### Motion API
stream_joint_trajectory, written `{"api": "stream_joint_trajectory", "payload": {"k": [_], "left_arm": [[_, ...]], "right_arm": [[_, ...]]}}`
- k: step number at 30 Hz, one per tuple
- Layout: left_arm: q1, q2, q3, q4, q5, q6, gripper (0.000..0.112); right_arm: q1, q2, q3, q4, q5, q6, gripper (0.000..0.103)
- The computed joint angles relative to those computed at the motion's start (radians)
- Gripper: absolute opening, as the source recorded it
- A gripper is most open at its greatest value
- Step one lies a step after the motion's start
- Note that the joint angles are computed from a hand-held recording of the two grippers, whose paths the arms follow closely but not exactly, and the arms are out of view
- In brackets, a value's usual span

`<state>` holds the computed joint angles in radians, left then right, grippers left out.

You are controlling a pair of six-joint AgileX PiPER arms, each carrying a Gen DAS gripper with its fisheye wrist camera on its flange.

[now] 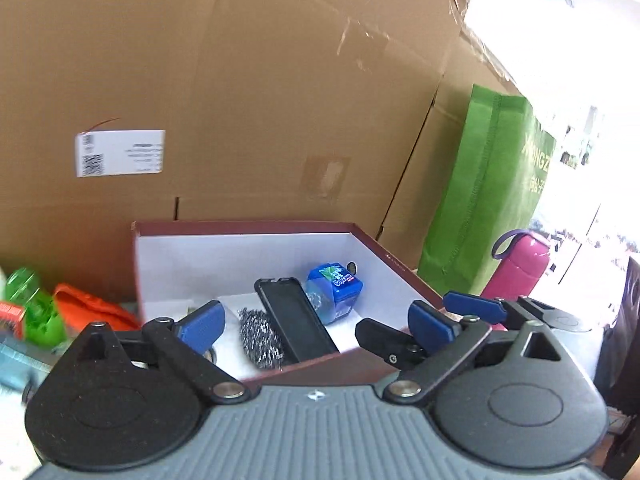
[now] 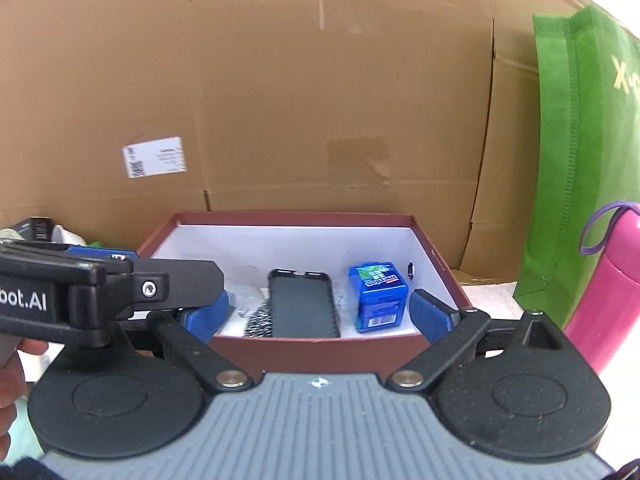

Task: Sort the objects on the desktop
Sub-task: 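Lower the phone case into the box and open the right gripper, then return the right gripper to the pile and grasp the clear plastic bag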

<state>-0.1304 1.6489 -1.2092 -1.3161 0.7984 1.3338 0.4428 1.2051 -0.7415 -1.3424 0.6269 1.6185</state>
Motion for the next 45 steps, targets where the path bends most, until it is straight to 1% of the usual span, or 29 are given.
{"api": "stream_joint_trajectory", "payload": {"k": [3,6,8,11,13,16,17,18,19,21,24,25,27,30,33,36,39,43,45], "left_arm": [[0.061,-0.056,0.077,-0.038,0.039,0.038,0.103],[0.110,-0.123,0.168,-0.081,0.042,0.120,0.103],[0.139,-0.170,0.219,-0.090,0.029,0.161,0.103],[0.195,-0.213,0.274,-0.102,0.052,0.214,0.103],[0.245,-0.223,0.303,-0.114,0.101,0.251,0.103],[0.348,-0.201,0.324,-0.114,0.225,0.292,0.103],[0.380,-0.195,0.331,-0.108,0.255,0.297,0.103],[0.407,-0.196,0.342,-0.101,0.267,0.299,0.103],[0.427,-0.204,0.358,-0.096,0.262,0.299,0.103],[0.458,-0.215,0.386,-0.080,0.231,0.294,0.103],[0.508,-0.192,0.393,-0.032,0.233,0.290,0.103],[0.525,-0.185,0.402,-0.033,0.226,0.308,0.103],[0.537,-0.176,0.417,-0.040,0.175,0.304,0.103],[0.556,-0.121,0.396,-0.031,0.164,0.290,0.103],[0.532,-0.073,0.356,-0.005,0.129,0.246,0.103],[0.489,-0.063,0.342,0.019,0.058,0.179,0.103],[0.461,-0.030,0.318,0.044,0.054,0.129,0.102],[0.427,-0.008,0.306,0.055,0.040,0.089,0.100],[0.407,0.004,0.297,0.056,0.023,0.064,0.099]], "right_arm": [[0.119,-0.030,0.022,-0.024,0.093,0.046,0.095],[0.236,-0.039,0.028,-0.021,0.178,0.078,0.095],[0.312,-0.036,0.033,-0.025,0.232,0.110,0.095],[0.427,-0.022,0.043,-0.033,0.317,0.174,0.095],[0.495,-0.012,0.050,-0.041,0.362,0.226,0.095],[0.606,-0.001,0.079,-0.066,0.434,0.320,0.095],[0.636,0.002,0.087,-0.066,0.449,0.342,0.095],[0.663,0.010,0.094,-0.068,0.460,0.366,0.095],[0.684,0.021,0.101,-0.072,0.464,0.391,0.095],[0.710,0.046,0.111,-0.081,0.449,0.419,0.095],[0.720,0.100,0.110,-0.089,0.403,0.441,0.095],[0.713,0.113,0.108,-0.092,0.374,0.444,0.095],[0.687,0.136,0.105,-0.106,0.300,0.456,0.095],[0.634,0.179,0.084,-0.120,0.193,0.449,0.095],[0.586,0.220,0.053,-0.126,0.122,0.431,0.095],[0.546,0.253,0.026,-0.116,0.065,0.393,0.095],[0.501,0.283,0.005,-0.106,-0.003,0.342,0.094],[0.445,0.313,-0.004,-0.123,-0.084,0.318,0.094],[0.414,0.322,-0.005,-0.146,-0.127,0.328,0.090]]}}
